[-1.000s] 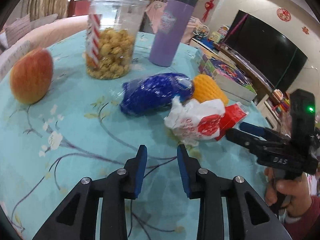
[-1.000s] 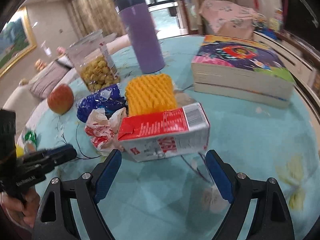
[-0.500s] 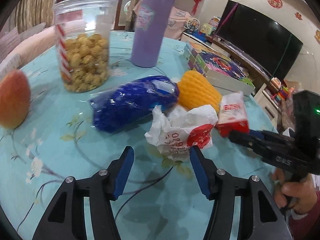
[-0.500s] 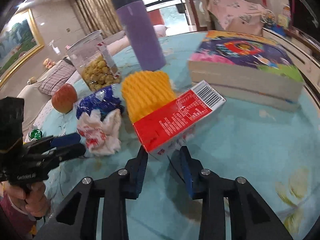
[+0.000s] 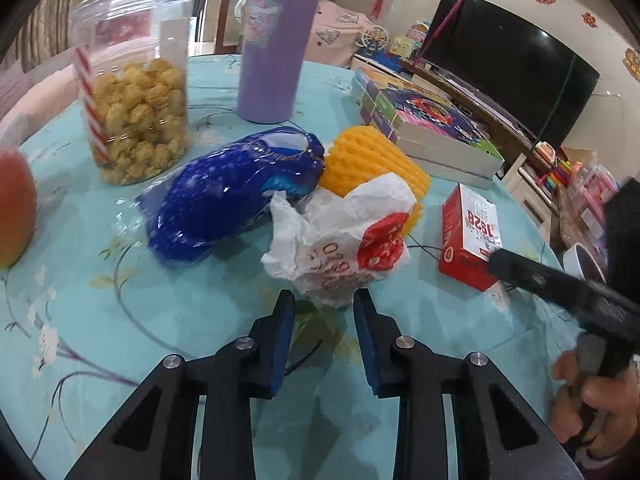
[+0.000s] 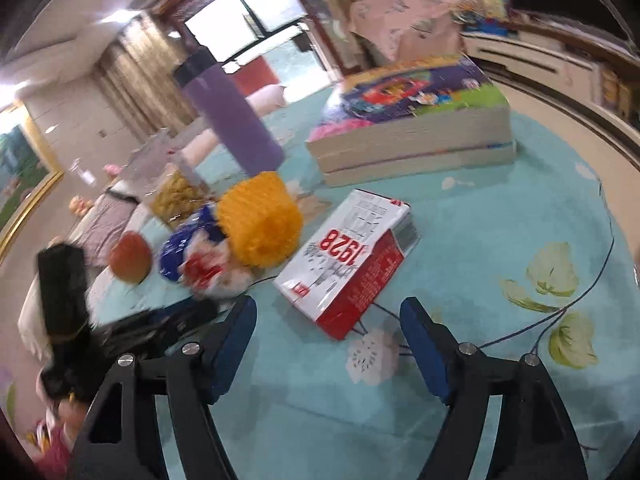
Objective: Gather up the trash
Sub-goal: 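Grasp the white plastic bag with the left tool while the right tool grasps the red carton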
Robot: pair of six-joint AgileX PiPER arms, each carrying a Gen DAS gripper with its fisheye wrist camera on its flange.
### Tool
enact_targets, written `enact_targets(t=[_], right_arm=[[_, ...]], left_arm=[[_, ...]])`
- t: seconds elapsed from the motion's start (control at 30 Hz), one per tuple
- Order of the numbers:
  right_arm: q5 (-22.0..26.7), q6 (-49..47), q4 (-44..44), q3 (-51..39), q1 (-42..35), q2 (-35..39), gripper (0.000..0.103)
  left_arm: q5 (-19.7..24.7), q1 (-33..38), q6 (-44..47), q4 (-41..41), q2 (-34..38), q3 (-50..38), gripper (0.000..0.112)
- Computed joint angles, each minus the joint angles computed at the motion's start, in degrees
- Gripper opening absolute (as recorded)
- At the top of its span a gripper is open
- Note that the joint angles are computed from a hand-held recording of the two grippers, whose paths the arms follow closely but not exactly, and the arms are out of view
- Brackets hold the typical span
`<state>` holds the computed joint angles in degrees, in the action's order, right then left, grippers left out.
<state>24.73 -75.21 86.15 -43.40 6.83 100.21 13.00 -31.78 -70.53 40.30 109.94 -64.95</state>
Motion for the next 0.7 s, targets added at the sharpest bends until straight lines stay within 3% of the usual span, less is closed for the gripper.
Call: enact_targets(t=[0.1, 0.2, 0.23, 0.33, 0.4, 0.47, 0.57, 0.7], right_arm=[[-1.6, 2.7, 1.5, -2.3, 1.1, 2.7, 0.077], [-4.9, 4.5, 2.1, -3.8, 3.4, 3.7, 0.077], [-5.2, 4.6, 2.4, -4.5, 3.9, 4.4, 0.077], [-6.9, 2.1, 5.0, -5.0, 4.7, 5.2, 0.068], [-5.7, -0.1, 7.0, -4.5, 4.1, 5.0, 0.060], [-4.3, -2.9, 8.8, -2.9, 3.3, 3.6, 0.050], [-4.4, -0.7, 4.9, -1.0, 3.2, 0.4, 0.048], [-0.9, -1.2, 4.0, 2.2, 1.0, -2.5, 0.048]], left_arm=[[0.6, -0.7, -9.8, 9.0, -2.3, 2.4, 0.062], [-0.5, 0.0, -11.3, 10.1, -2.7, 2.4, 0.064], [-1.4, 0.4, -10.8, 9.8, -2.2, 1.7, 0.062], [-1.9, 0.5, -8.8, 8.6, -0.5, -0.4, 0.033], [-2.0, 0.3, -11.1, 11.3, 0.5, -1.2, 0.025], [-0.6, -0.5, -13.0, 13.8, 0.8, -1.4, 0.021], [0.1, -1.4, -16.8, 17.1, 0.0, 0.0, 0.017], [1.2, -3.7, -27.2, 25.8, -4.2, 5.0, 0.017]])
